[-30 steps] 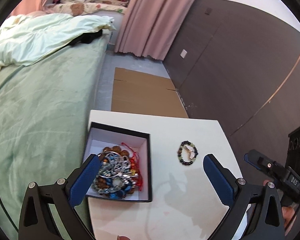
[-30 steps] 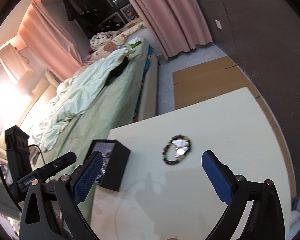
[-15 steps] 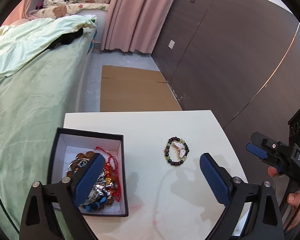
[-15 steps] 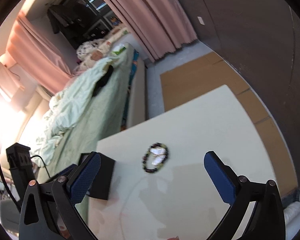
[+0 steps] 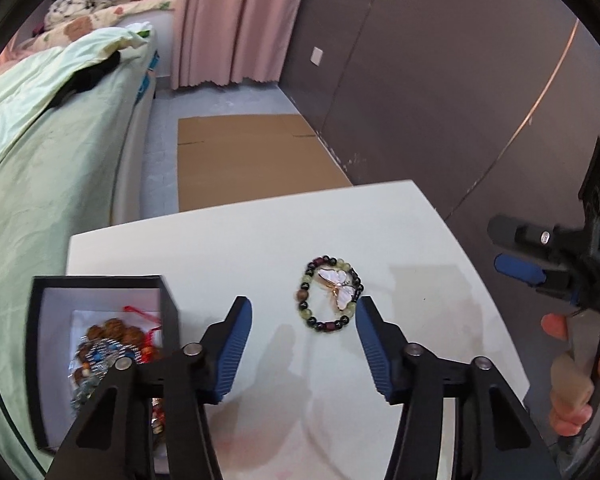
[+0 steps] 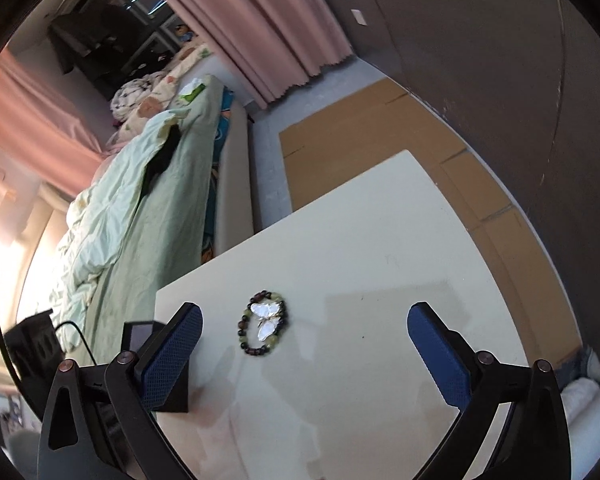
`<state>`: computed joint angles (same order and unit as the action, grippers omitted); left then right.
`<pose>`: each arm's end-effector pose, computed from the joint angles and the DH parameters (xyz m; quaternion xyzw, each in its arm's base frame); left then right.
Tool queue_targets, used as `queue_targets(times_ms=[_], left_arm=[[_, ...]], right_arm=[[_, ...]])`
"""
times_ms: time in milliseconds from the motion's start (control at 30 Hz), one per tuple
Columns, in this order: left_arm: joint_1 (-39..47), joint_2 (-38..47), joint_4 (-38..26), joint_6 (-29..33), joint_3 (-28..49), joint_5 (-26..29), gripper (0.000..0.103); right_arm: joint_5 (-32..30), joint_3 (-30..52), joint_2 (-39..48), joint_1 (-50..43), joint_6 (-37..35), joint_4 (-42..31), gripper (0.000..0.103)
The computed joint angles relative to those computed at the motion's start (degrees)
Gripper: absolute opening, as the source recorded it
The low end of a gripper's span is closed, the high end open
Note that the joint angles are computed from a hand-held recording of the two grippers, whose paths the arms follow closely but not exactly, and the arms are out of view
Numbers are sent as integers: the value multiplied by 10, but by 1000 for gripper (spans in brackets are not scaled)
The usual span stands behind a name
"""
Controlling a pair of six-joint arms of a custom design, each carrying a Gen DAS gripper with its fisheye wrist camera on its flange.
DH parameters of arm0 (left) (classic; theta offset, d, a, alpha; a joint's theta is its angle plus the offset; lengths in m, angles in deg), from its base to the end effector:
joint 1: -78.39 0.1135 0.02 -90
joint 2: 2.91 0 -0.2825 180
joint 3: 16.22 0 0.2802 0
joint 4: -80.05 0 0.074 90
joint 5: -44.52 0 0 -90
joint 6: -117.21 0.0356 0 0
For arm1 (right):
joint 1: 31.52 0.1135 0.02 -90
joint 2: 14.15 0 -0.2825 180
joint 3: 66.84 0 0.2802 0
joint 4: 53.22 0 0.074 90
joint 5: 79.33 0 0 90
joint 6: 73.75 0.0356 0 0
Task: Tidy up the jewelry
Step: 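Grasp the butterfly beaded bracelet with the left tool and lift it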
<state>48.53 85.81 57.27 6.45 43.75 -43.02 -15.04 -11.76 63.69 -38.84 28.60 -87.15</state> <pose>0.2833 -0.1644 0.1754 0.0819 0.9404 -0.1591 0.2891 0.2768 -0.0200 0.1926 0.0967 0.9312 0.2252 0.2698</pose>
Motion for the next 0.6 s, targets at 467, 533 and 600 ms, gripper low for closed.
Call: queue_targets(times_ms=[467, 533, 600], left_arm=[[-32, 133, 16, -7, 61, -42, 34], [-36, 139, 18, -12, 59, -49, 30], [-43, 143, 20, -8, 62, -63, 30]], right_arm=[[-23, 9, 18, -16, 7, 1, 103], [-27, 10, 18, -21, 6, -1, 103], [-27, 8, 17, -20, 11, 1, 103]])
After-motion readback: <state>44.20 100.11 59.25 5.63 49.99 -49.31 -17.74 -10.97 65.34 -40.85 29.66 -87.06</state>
